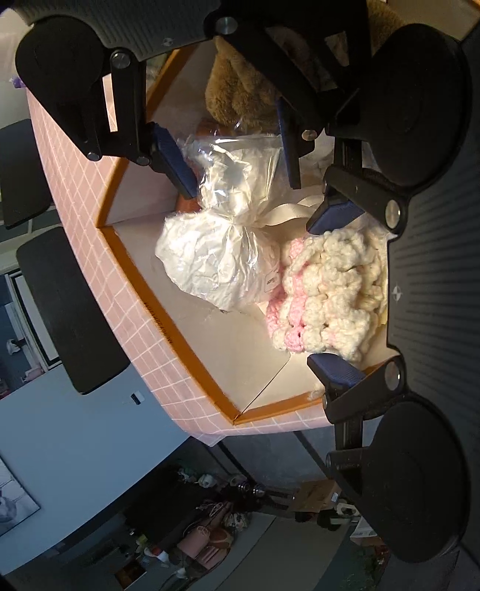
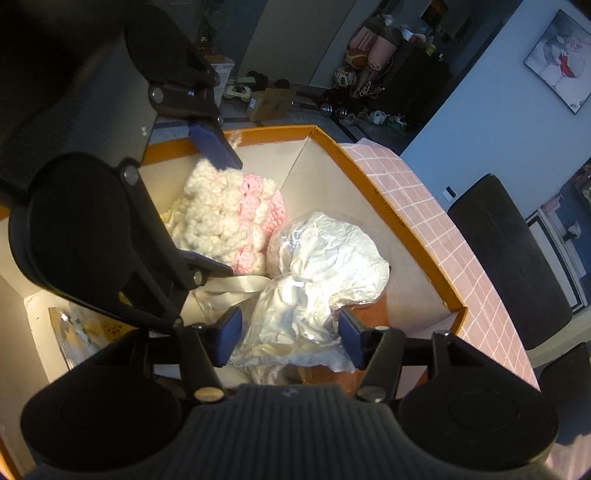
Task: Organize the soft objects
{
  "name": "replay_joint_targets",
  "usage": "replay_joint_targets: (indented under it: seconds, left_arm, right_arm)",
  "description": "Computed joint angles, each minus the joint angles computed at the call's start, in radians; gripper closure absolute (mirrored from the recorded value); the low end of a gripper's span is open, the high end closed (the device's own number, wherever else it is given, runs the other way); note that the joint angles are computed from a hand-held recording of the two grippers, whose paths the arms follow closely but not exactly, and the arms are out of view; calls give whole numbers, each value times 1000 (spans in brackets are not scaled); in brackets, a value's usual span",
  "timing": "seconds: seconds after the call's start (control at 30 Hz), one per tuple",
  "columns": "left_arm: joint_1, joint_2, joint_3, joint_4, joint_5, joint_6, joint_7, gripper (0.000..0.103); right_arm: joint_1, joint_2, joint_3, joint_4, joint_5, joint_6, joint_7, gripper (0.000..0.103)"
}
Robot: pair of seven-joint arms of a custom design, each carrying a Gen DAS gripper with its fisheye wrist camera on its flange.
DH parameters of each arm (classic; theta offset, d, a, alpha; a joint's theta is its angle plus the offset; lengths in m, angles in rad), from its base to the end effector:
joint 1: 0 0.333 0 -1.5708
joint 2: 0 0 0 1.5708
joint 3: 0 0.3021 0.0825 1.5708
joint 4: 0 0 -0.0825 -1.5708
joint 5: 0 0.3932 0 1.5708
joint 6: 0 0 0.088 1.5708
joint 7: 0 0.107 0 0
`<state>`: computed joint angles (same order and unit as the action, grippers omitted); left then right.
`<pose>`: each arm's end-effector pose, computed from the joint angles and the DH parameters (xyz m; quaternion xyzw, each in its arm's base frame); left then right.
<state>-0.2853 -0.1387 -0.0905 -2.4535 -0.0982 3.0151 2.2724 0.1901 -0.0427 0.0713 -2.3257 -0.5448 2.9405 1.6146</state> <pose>0.4872 -0.1850 0.4124 -0.2698 0.8998 -0.2132 0.2688 0.5226 0.1748 0.4057 -0.8562 0.3893 -0.2944 0.1692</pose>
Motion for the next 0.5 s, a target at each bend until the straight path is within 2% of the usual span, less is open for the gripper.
replay_joint_targets:
  seconds: [0.17, 0.37, 0.5]
  left_arm:
    - [-25, -55, 20, -33, -2, 30, 23, 14]
    - [-72, -127, 72, -66, 6, 44, 29, 14]
    - [-160, -202, 152, -126, -9, 98, 57, 14]
  right_arm:
    - [-14, -56, 11, -31, -30, 10, 6, 32]
    - [-63, -172, 56, -116, 0, 40, -20, 32]
    - [-72, -288, 63, -216, 82, 110, -71, 32]
